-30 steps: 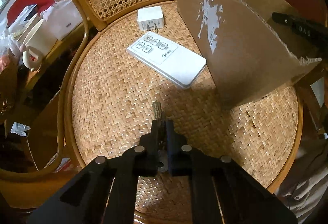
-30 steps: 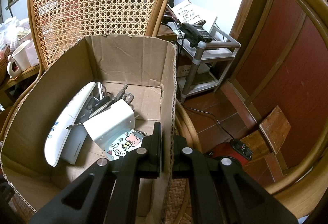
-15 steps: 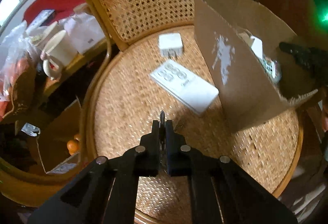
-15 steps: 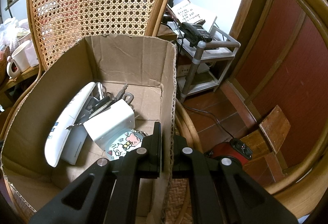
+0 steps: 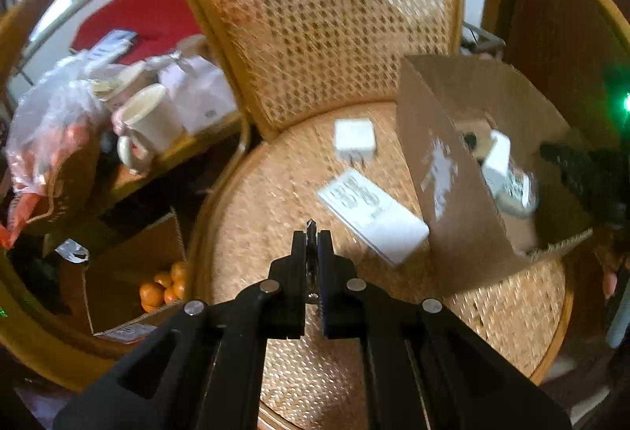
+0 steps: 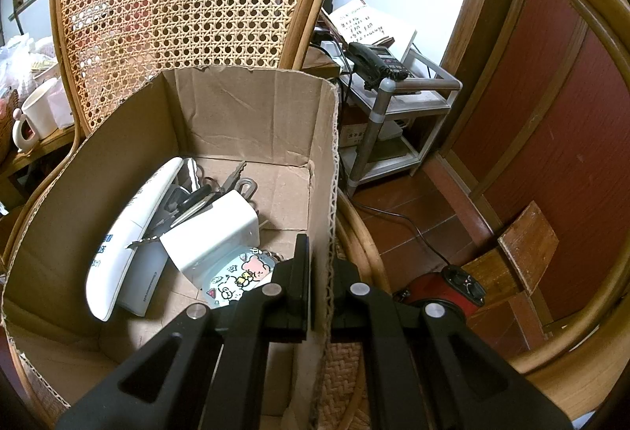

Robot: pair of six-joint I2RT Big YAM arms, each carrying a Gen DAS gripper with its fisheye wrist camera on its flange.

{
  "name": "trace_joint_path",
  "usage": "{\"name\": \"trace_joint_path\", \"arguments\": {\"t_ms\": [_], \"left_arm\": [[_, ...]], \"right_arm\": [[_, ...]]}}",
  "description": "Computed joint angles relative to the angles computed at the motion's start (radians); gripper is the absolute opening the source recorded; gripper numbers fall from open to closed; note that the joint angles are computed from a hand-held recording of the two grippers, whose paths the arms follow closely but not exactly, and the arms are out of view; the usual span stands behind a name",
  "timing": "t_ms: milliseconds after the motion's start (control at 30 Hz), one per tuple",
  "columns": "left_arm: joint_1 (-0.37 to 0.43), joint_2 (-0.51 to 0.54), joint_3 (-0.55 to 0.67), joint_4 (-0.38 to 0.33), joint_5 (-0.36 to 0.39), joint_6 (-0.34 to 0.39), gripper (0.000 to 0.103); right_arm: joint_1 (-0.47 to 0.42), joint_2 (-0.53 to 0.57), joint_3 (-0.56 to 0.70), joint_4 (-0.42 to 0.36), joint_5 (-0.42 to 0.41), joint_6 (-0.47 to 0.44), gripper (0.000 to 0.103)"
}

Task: Organize rigid objects
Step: 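Carry the keys over the box and open the left tool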

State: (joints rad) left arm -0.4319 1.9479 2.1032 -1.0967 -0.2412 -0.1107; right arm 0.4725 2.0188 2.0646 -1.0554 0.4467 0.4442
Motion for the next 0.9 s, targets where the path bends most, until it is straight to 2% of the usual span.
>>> {"name": "trace_joint_path", "arguments": {"t_ms": [167, 333, 500, 767, 900], "left_arm": [[-0.009, -0.015, 0.009, 0.049, -0.03, -0.038, 0.005], [-0.04, -0.001, 0.049, 0.079, -0.051, -0.035, 0.005], [-0.062, 0.04, 0.123, 0.064, -0.06, -0.033, 0.005], [-0.073, 0.051, 0.17, 0.095, -0.081, -0.042, 0.005], [-0.08, 0.023, 0.141, 0.161, -0.091, -0.045, 0.005]], "right_arm": [[0.0, 0.001, 0.003, -0.002, 0.0, 0.002, 0.007], [0.0, 0.0, 0.0, 0.0, 0.0, 0.0, 0.007], [0.0, -0.001, -0.001, 0.002, 0.0, -0.005, 0.007], [0.001, -0.001, -0.003, 0.009, -0.001, -0.006, 0.006], [0.003, 0.0, -0.001, 0.008, 0.0, -0.003, 0.007]]}}
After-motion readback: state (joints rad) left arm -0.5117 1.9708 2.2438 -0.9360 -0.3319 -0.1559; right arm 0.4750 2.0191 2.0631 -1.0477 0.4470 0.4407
